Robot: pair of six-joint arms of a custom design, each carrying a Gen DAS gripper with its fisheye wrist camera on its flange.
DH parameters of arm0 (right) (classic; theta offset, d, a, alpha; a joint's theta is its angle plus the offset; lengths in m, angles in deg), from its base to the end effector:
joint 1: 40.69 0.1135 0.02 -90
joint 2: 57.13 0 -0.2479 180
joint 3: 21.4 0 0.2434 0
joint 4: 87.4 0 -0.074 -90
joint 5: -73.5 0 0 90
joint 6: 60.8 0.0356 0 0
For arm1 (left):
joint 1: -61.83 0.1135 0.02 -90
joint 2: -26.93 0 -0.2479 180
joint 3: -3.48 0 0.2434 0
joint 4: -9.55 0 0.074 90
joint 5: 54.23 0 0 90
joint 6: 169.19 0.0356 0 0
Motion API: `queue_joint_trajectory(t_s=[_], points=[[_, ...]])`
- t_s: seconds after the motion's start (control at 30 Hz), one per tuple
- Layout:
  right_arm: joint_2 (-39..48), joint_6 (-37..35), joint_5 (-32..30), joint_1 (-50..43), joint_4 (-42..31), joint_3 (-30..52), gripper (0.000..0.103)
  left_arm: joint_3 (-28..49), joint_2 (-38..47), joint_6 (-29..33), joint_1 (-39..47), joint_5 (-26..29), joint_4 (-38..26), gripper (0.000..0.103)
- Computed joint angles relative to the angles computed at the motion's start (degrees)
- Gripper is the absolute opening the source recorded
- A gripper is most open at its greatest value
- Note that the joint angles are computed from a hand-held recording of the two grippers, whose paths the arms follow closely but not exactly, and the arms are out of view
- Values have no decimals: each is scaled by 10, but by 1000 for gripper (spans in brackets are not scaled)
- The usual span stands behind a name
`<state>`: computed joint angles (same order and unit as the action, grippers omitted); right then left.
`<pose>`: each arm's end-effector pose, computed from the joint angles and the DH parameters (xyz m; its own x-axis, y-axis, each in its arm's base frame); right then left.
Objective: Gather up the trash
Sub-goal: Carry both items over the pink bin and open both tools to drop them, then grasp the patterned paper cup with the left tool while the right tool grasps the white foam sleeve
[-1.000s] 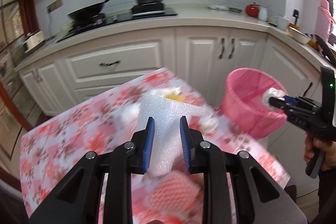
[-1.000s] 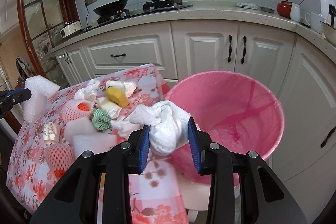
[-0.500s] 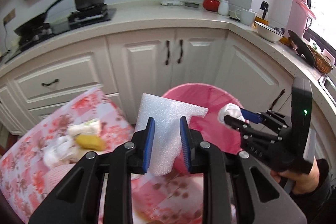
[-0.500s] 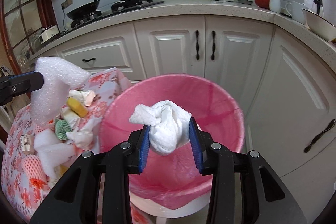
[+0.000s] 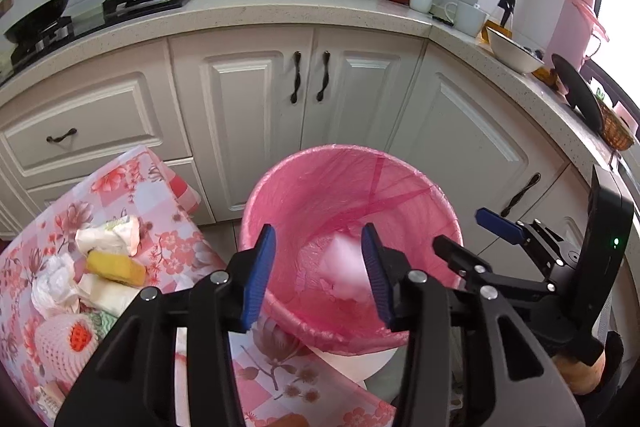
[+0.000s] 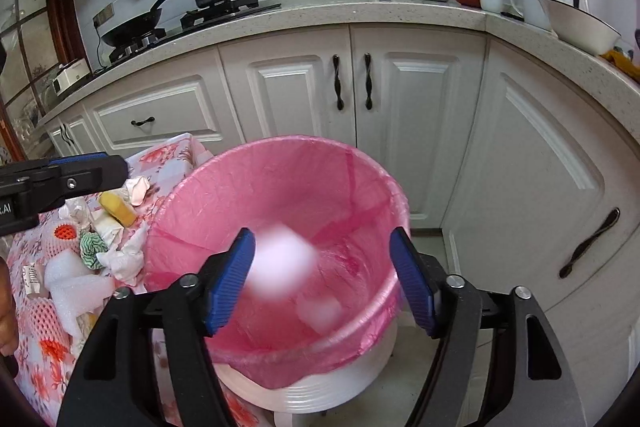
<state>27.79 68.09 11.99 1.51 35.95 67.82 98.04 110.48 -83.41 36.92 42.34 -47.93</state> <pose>0.2374 0.1923 0.2953 -0.6917 0.1177 -0.7126 0.0767 0.9930 0.0895 0.2762 -0.1327 0.3270 -0.6918 0.2407 -0.6808 0.4402 0.8879 -0.1334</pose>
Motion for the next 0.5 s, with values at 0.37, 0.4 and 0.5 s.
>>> queue_joint_trajectory(t_s=[0.37, 0.4, 0.5], points=[[7, 42, 49, 71, -32, 35, 82, -137, -161, 30, 100, 40, 7, 58], [12, 44, 51, 77, -35, 42, 83, -146, -177, 38, 118, 49, 3, 59], [34, 51, 59, 97, -42, 72, 84, -164, -218, 64, 177, 77, -15, 60]])
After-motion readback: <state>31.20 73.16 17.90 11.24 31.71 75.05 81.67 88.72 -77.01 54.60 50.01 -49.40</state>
